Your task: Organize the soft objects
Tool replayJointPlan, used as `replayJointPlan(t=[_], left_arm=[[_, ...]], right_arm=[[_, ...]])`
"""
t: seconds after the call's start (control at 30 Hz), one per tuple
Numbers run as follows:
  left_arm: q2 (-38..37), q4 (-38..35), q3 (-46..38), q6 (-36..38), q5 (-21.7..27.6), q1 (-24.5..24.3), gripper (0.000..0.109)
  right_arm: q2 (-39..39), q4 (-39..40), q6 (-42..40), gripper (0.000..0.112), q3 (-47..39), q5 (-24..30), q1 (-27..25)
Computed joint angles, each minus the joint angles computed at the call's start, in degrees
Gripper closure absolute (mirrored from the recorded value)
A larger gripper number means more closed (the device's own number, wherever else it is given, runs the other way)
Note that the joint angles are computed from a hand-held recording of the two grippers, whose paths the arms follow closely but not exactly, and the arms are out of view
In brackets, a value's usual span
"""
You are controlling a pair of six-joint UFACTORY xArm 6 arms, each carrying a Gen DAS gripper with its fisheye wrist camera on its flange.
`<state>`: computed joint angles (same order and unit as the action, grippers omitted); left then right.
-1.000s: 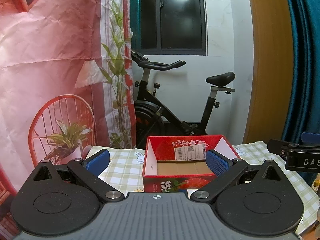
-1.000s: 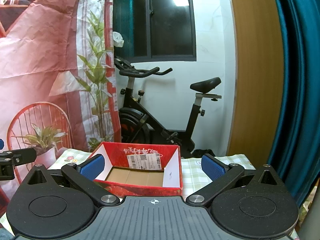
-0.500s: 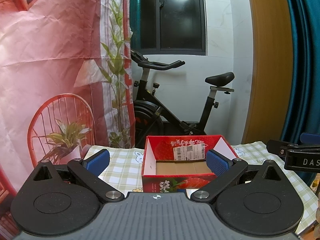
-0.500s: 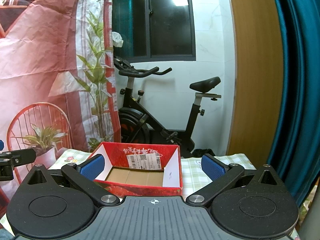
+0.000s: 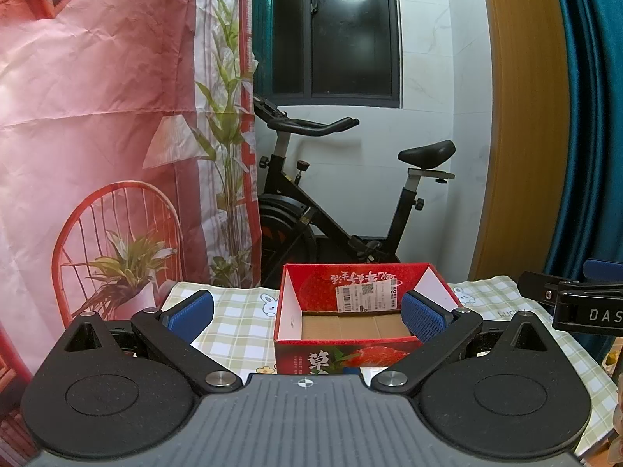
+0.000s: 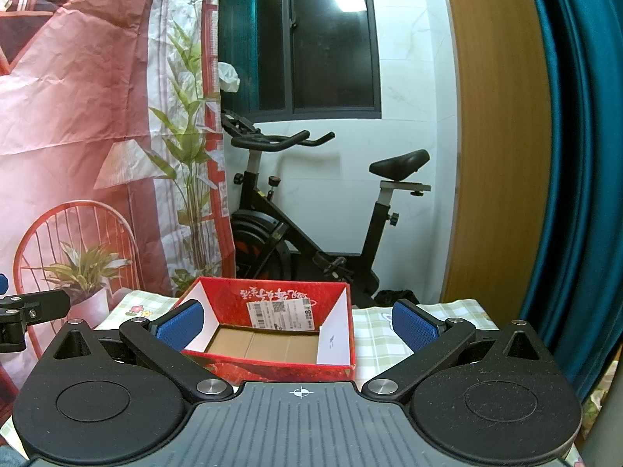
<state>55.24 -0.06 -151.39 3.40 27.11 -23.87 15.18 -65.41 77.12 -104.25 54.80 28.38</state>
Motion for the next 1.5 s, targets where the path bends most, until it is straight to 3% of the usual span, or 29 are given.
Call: replayJointPlan(t=[0.77, 0.97, 1.1, 1.23, 1.4, 1.5], left_arm=[[0.2, 0.1, -0.3, -0.1, 0.1, 0.0, 0.006], [-2.9, -0.5, 5.7, 0.4, -2.8, -0.2, 0.006], [-2.1, -2.6, 4.6, 1.8, -2.3, 0.0, 0.006], [-4.2, -1.1, 10.9, -0.4, -8.1, 0.0, 0.006], [-0.1, -2.7, 5.6, -1.3, -5.9, 0.3, 0.006], [2.0, -4.8, 3.9, 1.9, -5.4, 0.4, 0.006]], right_arm=[[0.0, 0.0, 0.1, 0.01, 0.0, 0.0, 0.0], [0.0, 0.1, 0.3, 0.01, 0.0, -0.2, 0.0], [-0.4, 0.3, 1.3, 0.01, 0.4, -1.3, -0.4], [-0.9, 0.1, 2.6, 0.01, 2.1, -3.7, -1.1], [-1.1, 1.7, 5.2, 0.01, 4.7, -5.2, -2.3], [-0.4, 5.2, 8.0, 0.01, 5.6, -5.8, -3.5]])
